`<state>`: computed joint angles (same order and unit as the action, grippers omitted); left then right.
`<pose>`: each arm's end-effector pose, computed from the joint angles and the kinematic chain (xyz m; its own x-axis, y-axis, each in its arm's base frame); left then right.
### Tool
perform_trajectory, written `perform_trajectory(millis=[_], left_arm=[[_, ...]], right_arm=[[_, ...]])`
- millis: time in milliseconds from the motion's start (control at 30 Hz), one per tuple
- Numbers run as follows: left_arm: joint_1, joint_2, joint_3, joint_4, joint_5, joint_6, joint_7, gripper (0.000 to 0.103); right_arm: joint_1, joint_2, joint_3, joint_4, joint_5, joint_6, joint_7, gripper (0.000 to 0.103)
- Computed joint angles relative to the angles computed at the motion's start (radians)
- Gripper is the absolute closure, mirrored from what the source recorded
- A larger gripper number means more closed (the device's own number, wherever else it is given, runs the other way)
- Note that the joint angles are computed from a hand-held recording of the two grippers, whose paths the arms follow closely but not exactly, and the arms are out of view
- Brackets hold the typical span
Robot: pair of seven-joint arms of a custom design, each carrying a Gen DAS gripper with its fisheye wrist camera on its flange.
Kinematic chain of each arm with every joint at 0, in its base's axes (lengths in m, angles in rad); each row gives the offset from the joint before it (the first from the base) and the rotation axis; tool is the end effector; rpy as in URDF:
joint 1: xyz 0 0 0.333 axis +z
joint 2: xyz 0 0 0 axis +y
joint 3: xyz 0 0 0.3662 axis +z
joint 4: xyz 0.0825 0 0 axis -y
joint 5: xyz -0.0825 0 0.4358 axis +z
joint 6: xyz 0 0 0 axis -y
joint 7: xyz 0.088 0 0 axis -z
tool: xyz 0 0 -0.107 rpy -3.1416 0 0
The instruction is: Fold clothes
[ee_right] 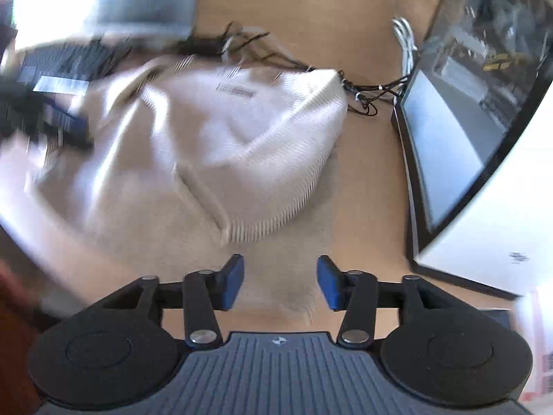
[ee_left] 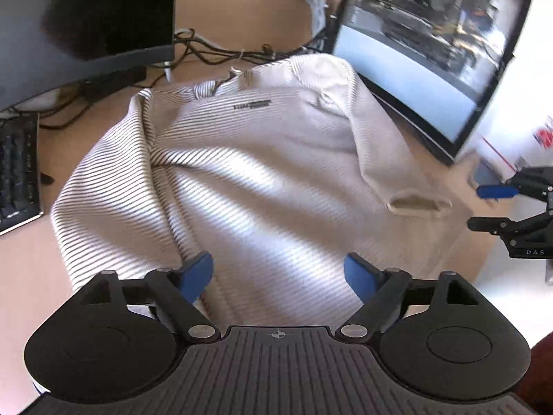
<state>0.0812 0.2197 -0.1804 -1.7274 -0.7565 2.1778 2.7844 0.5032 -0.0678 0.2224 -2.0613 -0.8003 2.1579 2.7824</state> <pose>0.7043 -0.0858 0.5178 -0.8256 -0.5392 0.1661 -0.5028 0.5697 -0.6501 0.4652 0.3773 0.5198 -0.1582 -0.9600 0.2308 -0.7821 -0.0208 -0.6229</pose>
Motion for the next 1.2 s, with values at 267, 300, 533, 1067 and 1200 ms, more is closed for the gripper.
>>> perform_trajectory(millis=[267,300,533,1067,1200], left_arm=[[0.022,-0.091,0.027,-0.094,-0.033,-0.045,0.073,0.008],[0.017,-0.110,0.031,-0.118,-0.038,-0.029,0.087,0.008],[-0.064,-0.182,0.041,-0.285,0.018,0.375,-0.017,0.007],[-0.065,-0.256,0.076,-0.419,0.498,0.595,-0.562,0.005],[-0.073,-0.319,0.136,-0.421,0.285,0.412,-0.399,0.005]], right_arm=[[0.048,0.087,0.012,0.051,-0.101,-0.205,0.008,0.054],[0.053,0.105,0.004,0.064,-0.141,-0.209,0.019,0.055],[0.029,0.025,-0.041,0.076,-0.328,-0.076,0.143,0.093],[-0.008,-0.071,0.001,-0.128,-0.104,0.060,0.088,0.083],[-0.016,-0.163,0.007,-0.195,-0.011,0.173,0.007,0.070]])
